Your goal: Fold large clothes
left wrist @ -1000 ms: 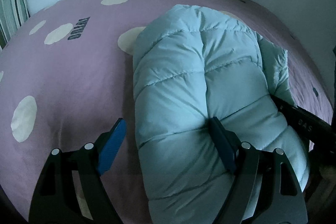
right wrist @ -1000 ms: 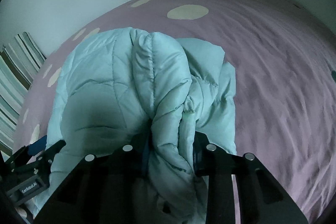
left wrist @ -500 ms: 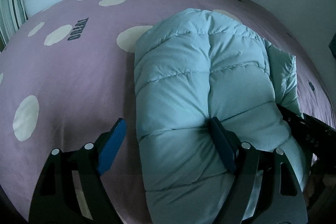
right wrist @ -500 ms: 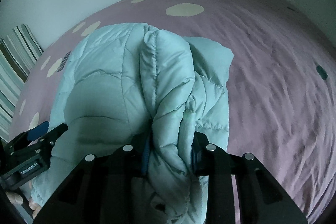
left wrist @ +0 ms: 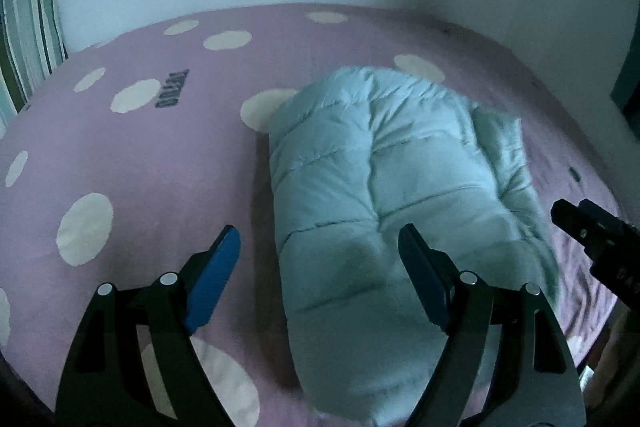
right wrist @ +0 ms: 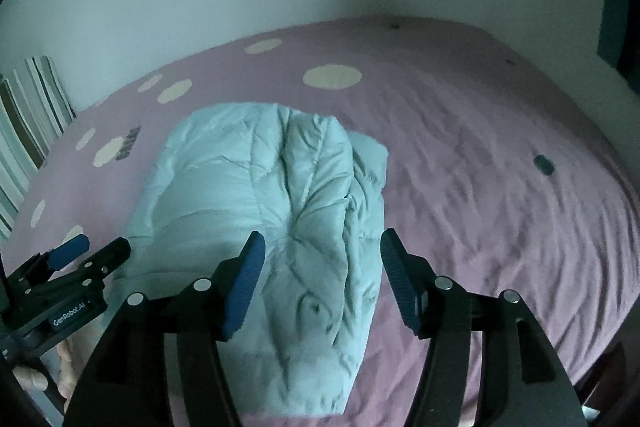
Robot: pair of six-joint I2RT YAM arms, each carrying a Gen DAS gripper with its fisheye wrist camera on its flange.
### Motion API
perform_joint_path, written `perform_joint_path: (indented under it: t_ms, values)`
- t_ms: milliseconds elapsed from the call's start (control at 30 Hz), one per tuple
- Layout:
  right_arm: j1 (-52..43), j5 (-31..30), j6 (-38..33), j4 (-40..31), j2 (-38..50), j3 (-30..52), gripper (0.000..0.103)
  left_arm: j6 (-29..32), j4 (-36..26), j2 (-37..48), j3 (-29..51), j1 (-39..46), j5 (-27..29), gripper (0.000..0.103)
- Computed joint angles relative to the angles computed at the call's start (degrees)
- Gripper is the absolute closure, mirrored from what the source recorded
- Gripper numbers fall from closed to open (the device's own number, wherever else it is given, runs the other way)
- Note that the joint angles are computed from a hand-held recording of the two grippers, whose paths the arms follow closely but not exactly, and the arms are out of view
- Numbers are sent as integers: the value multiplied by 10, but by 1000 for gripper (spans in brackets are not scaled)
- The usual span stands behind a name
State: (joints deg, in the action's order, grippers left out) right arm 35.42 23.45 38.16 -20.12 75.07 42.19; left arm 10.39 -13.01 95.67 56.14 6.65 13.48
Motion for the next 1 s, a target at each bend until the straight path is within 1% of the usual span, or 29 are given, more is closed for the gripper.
perform_joint_path:
  t_ms: [33, 67, 100, 133, 233, 267, 300, 400, 633, 833, 1000]
  values:
    - [8, 10, 6, -8, -10, 0, 42, 2, -2, -14, -7, 4, 6, 22]
    - [22, 25, 16, -20, -24, 0, 38, 5, -6, -35, -17, 9, 12, 21]
    - [36, 40, 26, -32, -35, 0, 33, 8, -7, -52, -25, 12, 17, 18]
    - [56, 63, 44, -47, -52, 1, 32, 11, -9, -70, -34, 15, 19, 15]
    - [93, 96, 63, -73, -71, 9, 31, 25, -14, -118, -55, 20, 19, 14]
    - [99, 102, 64, -79, -72, 12, 29, 28, -17, -135, -63, 23, 20, 13]
    - [113, 113, 71, -89, -74, 16, 28, 30, -21, -151, -70, 25, 21, 12]
    - [142, 134, 94, -105, -75, 19, 28, 34, -30, -188, -88, 33, 28, 11]
    - [182, 154, 123, -133, -77, 25, 28, 45, -49, -236, -112, 48, 43, 11]
    - [204, 175, 138, -153, -84, 33, 28, 38, -50, -253, -123, 44, 44, 11]
    - [209, 179, 145, -155, -84, 32, 28, 41, -57, -262, -126, 44, 48, 11]
